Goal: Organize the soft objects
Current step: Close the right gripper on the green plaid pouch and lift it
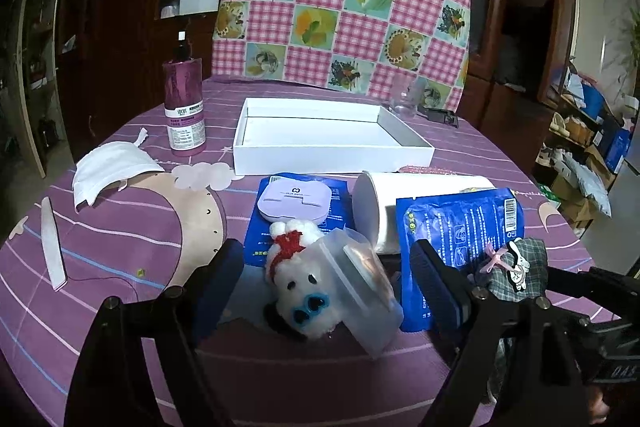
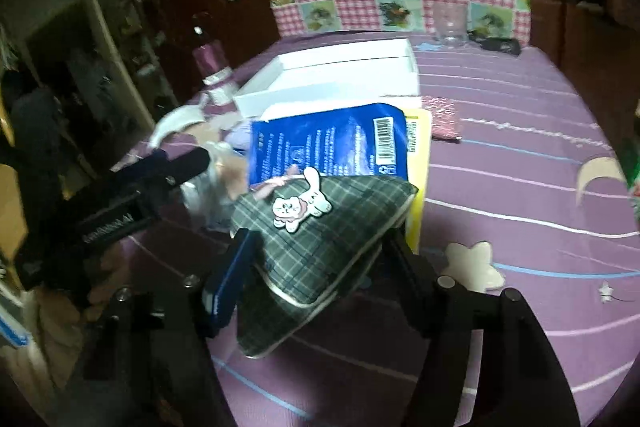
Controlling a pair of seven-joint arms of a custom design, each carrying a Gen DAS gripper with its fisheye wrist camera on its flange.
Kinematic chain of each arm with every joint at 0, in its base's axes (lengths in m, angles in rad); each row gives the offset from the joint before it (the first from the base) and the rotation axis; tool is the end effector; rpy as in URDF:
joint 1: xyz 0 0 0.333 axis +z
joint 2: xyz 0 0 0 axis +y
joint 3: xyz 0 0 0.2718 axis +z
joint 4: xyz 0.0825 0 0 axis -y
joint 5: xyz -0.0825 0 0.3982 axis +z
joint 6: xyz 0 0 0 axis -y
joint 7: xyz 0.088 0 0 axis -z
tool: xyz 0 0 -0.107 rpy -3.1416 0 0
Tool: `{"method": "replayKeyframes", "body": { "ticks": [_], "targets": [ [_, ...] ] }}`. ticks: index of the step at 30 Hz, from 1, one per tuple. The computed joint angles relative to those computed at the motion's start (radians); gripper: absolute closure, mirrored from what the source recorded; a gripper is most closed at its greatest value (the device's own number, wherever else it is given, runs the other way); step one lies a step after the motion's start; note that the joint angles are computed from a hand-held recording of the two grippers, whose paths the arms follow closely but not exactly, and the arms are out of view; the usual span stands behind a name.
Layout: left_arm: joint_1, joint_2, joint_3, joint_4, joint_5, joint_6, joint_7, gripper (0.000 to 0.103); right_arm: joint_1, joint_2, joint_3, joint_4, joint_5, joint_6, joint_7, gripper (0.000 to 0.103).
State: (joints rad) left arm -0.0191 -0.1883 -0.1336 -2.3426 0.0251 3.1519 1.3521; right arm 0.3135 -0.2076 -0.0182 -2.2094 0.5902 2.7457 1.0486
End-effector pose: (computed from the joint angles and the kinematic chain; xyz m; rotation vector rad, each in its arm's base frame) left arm 0.5387 -0.0876 0.4798 -1.6868 1.6377 -1.0284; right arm 0.5379 0.1400 0.4992 -1.9228 1.3376 -0.3709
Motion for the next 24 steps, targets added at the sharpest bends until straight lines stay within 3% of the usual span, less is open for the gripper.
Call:
{"method": "replayKeyframes", "body": {
  "ticks": [8, 14, 18, 23, 24],
  "targets": [
    [-0.057, 0.003, 0.044, 0.001, -0.058, -0.003, 0.066, 0.017, -0.023, 0.057, 0.005, 0.086, 0.023, -0.162, 0.058, 0.036],
    [-0.091, 0.003, 0.069, 0.002, -0.123, -0.008, 0.124, 0.017, -0.053, 0.097, 0.038, 0.144, -0.106, -0.230, 0.179, 0.036],
    [-0.128, -0.002, 0.097, -0.005, -0.173, 0.001, 0.174, 0.017, -0.057, 0.102, 0.049, 0.147, -0.151, -0.236, 0.220, 0.045],
    [-0.129, -0.004, 0.095, -0.010, -0.204, 0.012, 0.193, 0.017, -0.057, 0.081, 0.046, 0.133, -0.149, -0.238, 0.227, 0.057],
    [-0.135, -0.006, 0.100, -0.012, -0.212, 0.016, 0.198, 0.017, -0.056, 0.066, 0.045, 0.124, -0.146, -0.238, 0.227, 0.072]
  ]
}}
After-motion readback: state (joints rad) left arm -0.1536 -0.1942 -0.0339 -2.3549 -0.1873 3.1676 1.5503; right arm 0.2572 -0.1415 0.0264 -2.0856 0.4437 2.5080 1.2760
